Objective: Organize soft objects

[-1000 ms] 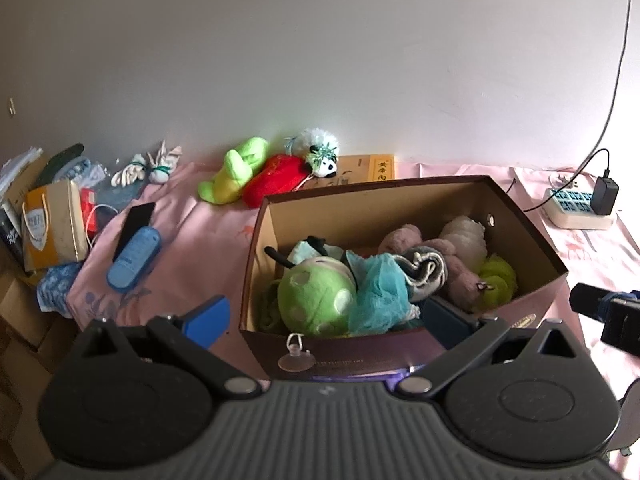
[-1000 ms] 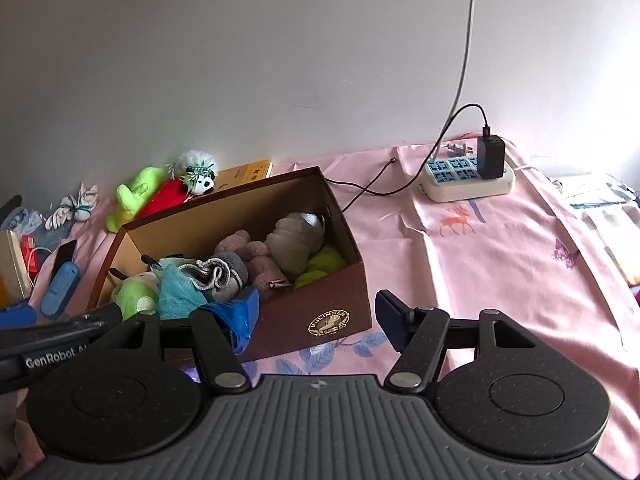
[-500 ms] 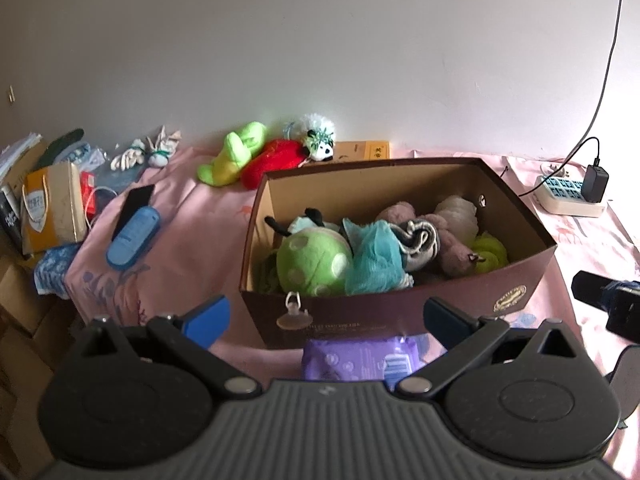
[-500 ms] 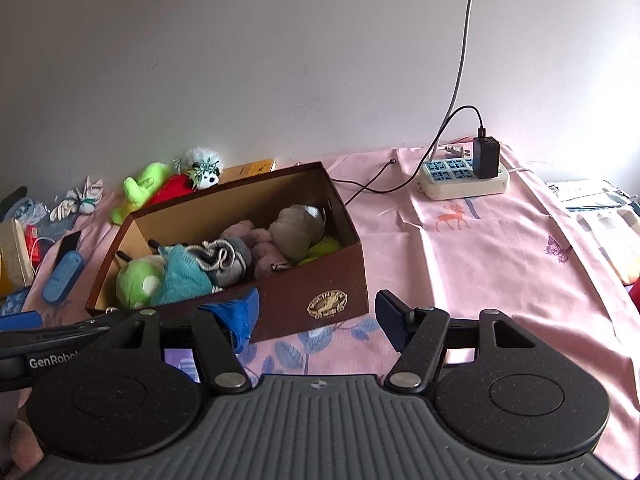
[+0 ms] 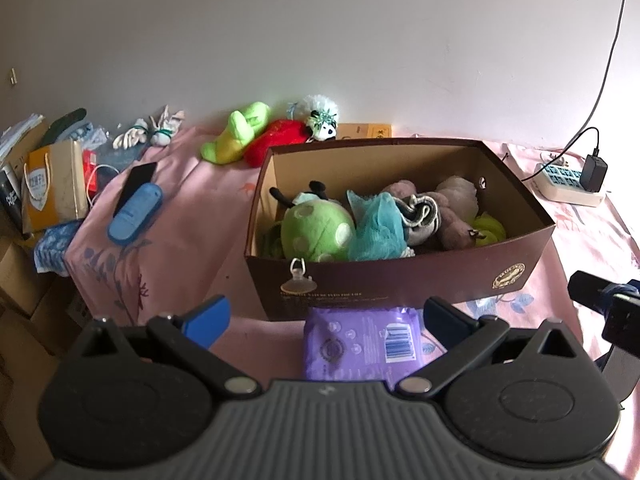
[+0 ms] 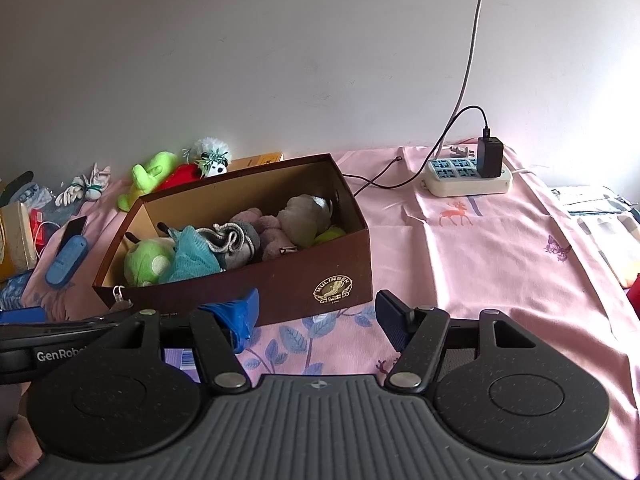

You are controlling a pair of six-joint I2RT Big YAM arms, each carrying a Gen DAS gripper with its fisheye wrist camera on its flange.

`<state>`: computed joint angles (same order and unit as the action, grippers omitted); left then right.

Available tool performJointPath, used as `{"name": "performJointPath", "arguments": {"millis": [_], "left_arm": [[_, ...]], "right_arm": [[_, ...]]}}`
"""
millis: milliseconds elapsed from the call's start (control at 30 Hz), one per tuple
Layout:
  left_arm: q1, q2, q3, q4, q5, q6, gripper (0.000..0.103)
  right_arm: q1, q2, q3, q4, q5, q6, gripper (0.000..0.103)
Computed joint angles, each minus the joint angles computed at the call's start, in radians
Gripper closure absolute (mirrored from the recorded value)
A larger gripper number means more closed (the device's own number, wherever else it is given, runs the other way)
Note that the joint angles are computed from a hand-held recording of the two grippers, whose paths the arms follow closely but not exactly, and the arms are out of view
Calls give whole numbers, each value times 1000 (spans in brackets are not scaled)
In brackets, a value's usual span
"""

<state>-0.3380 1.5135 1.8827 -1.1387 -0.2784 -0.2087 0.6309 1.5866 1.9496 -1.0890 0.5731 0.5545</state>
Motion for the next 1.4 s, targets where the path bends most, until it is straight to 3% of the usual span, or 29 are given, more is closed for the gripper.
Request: {"name": "performJointPath", "arguments": {"millis": [767,1400], "left_arm": [[-4,-32,-49,33,-20,3,0],[-6,-48,-93,55,-7,-1,0]], "right_arm": [[18,-2,-14,17,-6,-36,53],[23,13,-7,-15,19,-14,53]]}}
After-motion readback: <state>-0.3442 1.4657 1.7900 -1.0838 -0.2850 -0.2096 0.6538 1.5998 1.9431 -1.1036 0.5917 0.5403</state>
